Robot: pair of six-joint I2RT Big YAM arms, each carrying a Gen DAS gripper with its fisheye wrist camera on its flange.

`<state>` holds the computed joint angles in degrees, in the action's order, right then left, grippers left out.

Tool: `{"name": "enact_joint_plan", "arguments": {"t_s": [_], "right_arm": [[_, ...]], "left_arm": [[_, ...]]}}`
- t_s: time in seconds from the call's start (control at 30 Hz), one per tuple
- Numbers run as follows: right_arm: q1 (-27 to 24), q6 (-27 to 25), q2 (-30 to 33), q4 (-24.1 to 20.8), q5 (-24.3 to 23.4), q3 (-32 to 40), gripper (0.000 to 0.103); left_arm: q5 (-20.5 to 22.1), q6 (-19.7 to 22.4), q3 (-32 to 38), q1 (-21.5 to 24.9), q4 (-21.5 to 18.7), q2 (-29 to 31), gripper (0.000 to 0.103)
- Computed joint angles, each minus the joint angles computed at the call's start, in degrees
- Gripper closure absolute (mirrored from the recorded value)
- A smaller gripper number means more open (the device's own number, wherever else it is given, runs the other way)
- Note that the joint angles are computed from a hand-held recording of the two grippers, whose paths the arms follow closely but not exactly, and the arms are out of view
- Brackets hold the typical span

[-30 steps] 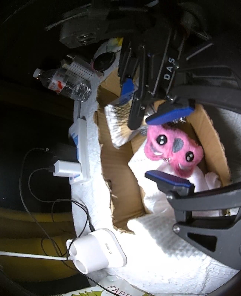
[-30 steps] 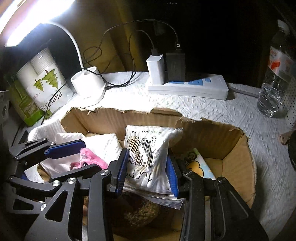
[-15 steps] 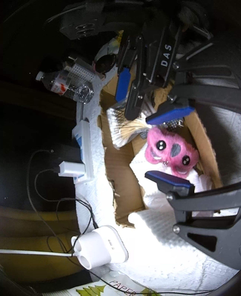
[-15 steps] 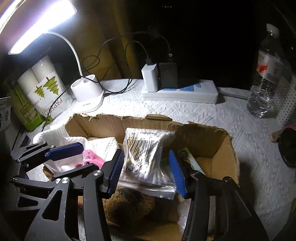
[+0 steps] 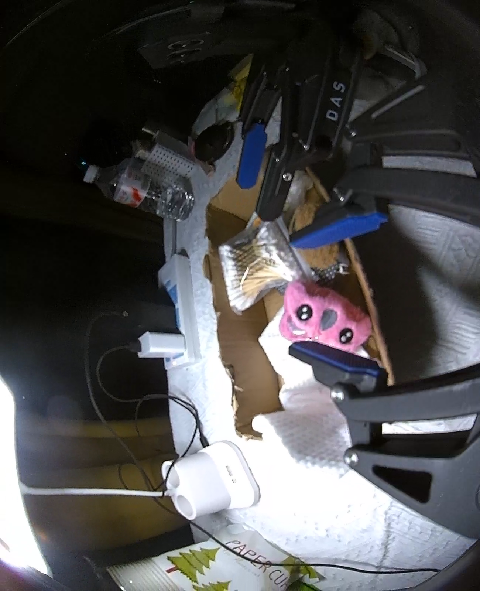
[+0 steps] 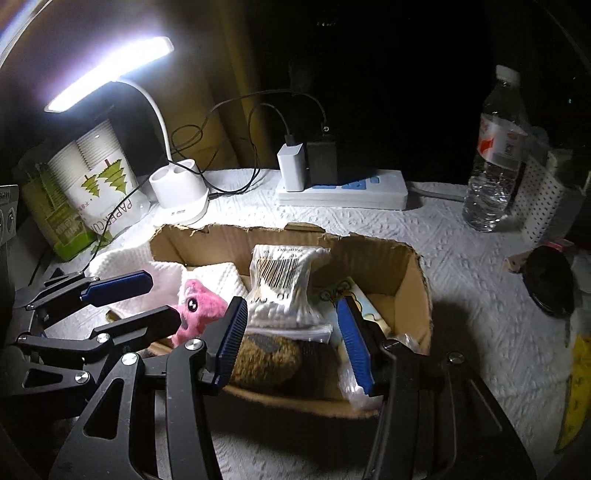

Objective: Organize soft objects

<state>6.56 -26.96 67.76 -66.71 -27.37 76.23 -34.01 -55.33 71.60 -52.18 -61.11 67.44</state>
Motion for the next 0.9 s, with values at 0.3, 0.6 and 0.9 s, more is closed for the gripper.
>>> {"name": "enact_joint_plan", "arguments": {"t_s": [0.3, 0.6, 0.9], "right_arm": [[-2.54, -1.39, -4.29, -1.55, -1.10, -1.43, 0.048], [-4.62, -2.46, -8.16, -3.00, -2.04, -2.48, 0.047], [-7.73, -3.58, -12.23, -4.66, -3.77, -3.04, 0.041]], "left_arm": [[-4.49, -4.04, 1.28, -4.39, -3.80, -0.69, 0.035], [-8.00, -7.63, 2.81, -8.62, -7.44, -0.66, 0.035], [-12.23, -12.08, 4.89, -13.18, -12.09, -0.35, 0.034]]}}
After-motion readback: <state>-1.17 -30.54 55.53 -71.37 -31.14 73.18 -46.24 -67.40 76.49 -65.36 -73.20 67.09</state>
